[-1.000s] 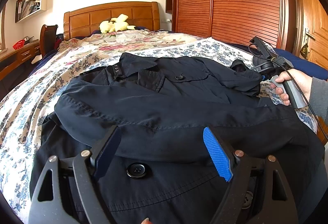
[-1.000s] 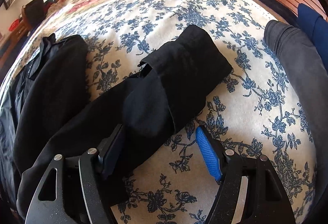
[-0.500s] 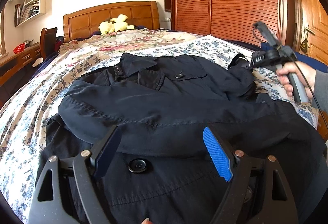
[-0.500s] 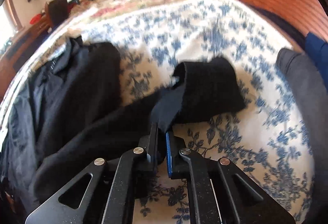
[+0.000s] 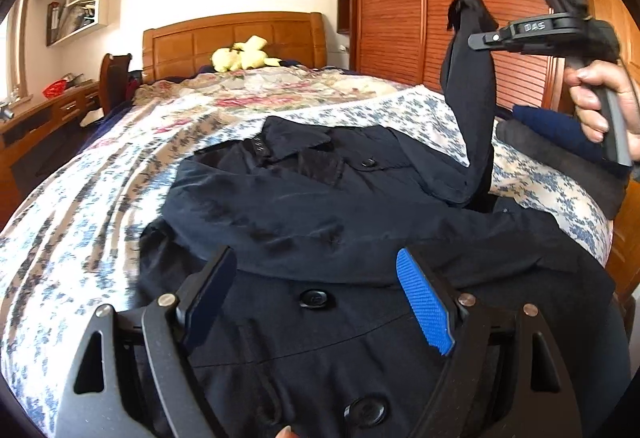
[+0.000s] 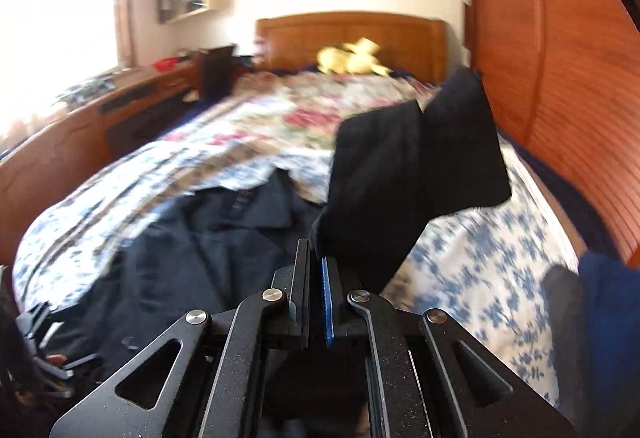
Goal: Fold large clothes
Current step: 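Fold the lifted sleeve over the coat front with the right tool, release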
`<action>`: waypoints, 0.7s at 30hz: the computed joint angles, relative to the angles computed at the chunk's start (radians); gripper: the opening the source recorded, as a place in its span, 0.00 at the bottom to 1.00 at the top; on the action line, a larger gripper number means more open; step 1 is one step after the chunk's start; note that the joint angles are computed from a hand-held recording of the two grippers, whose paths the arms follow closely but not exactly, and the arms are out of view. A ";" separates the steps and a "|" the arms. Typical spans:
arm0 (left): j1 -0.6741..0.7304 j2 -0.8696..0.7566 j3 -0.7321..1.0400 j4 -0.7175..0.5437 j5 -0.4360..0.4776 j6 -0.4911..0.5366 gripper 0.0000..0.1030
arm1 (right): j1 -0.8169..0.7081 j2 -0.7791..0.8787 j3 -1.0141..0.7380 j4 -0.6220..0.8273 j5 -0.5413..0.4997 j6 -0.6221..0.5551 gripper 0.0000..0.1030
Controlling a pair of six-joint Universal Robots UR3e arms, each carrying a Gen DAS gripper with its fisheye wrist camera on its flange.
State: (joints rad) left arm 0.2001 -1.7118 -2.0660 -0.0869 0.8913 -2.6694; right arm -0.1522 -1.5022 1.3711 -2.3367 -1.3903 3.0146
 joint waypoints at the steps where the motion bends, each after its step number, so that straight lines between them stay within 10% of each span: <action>1: 0.024 0.023 -0.010 -0.016 -0.015 0.008 0.80 | 0.025 0.005 -0.018 0.006 -0.006 0.006 0.02; 21: 0.353 0.190 -0.108 -0.172 -0.185 0.173 0.80 | 0.371 0.044 0.114 0.014 -0.063 0.135 0.05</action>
